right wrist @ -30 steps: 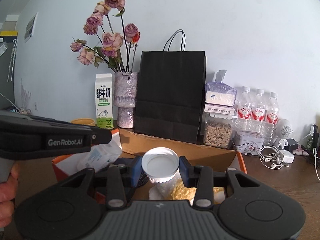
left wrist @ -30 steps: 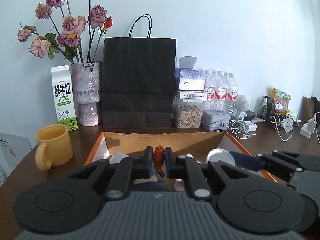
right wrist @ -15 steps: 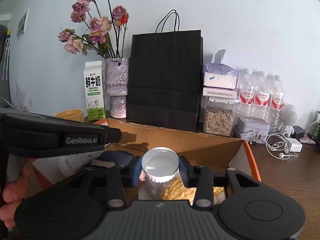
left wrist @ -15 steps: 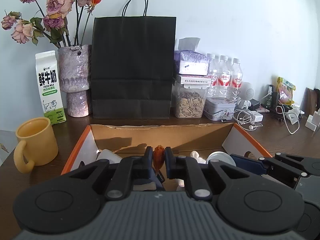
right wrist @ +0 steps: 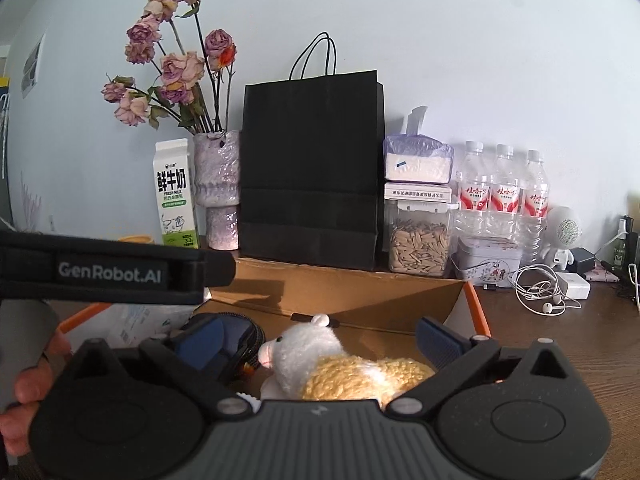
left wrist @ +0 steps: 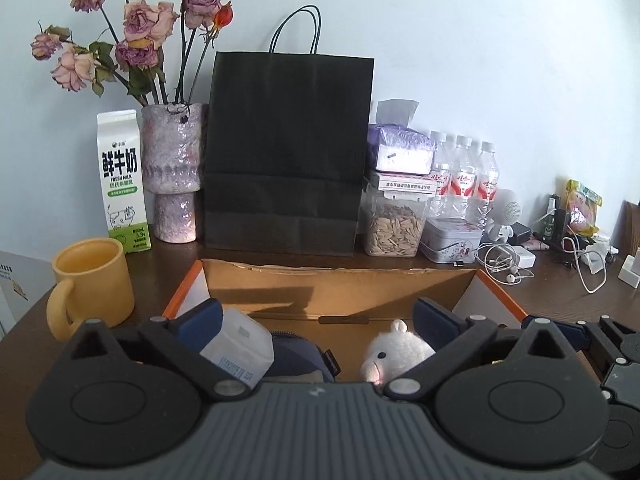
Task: Organize objects
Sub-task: 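Open both tools to drop the orange item and cap into the box, then withdraw both tools from the box toward the gray-blue cloth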
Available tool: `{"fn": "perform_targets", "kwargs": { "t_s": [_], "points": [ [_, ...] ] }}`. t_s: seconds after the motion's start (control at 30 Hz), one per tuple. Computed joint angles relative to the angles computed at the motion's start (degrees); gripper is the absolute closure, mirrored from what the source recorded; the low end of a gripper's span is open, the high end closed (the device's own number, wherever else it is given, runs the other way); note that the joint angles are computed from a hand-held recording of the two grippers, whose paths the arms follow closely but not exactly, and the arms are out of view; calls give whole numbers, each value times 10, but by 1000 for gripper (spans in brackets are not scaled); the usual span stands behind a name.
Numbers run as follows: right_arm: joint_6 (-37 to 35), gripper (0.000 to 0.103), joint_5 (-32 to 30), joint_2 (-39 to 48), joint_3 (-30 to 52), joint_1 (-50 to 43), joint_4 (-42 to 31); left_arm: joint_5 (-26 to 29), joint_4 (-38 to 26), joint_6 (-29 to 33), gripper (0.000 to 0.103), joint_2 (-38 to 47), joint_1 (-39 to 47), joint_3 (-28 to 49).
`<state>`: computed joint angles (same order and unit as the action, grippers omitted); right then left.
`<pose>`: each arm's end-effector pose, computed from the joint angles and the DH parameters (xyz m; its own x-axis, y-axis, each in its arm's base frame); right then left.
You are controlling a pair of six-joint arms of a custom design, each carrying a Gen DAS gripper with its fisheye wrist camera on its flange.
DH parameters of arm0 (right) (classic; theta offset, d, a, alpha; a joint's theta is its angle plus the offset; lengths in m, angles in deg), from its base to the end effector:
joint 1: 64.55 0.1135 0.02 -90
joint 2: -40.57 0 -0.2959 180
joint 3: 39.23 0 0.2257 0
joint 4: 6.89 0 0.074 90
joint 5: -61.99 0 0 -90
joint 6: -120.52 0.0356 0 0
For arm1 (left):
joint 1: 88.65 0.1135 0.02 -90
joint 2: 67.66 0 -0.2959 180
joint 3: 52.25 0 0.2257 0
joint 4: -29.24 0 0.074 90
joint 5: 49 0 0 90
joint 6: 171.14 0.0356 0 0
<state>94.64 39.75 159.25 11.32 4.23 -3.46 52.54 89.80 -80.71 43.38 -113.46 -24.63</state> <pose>0.1333 0.2523 0.0846 -0.3315 0.0872 -0.9394 0.2029 0.9790 0.0192 0.2261 -0.1124 0.1232 -0.3483 0.1691 -0.9220 0.5811 0.8108 -0.0708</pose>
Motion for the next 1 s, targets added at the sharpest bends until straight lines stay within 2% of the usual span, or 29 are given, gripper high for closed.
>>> {"fn": "perform_targets", "kwargs": {
  "t_s": [0.57,0.73,1.0],
  "points": [
    [38,0,11,-16,12,18,-61,16,-5,-1,0,-20,6,-13],
    [89,0,24,-24,30,39,-139,24,4,1,0,-36,14,-32],
    [221,0,32,-19,86,86,-326,52,24,10,0,-74,47,-80]
  ]
}}
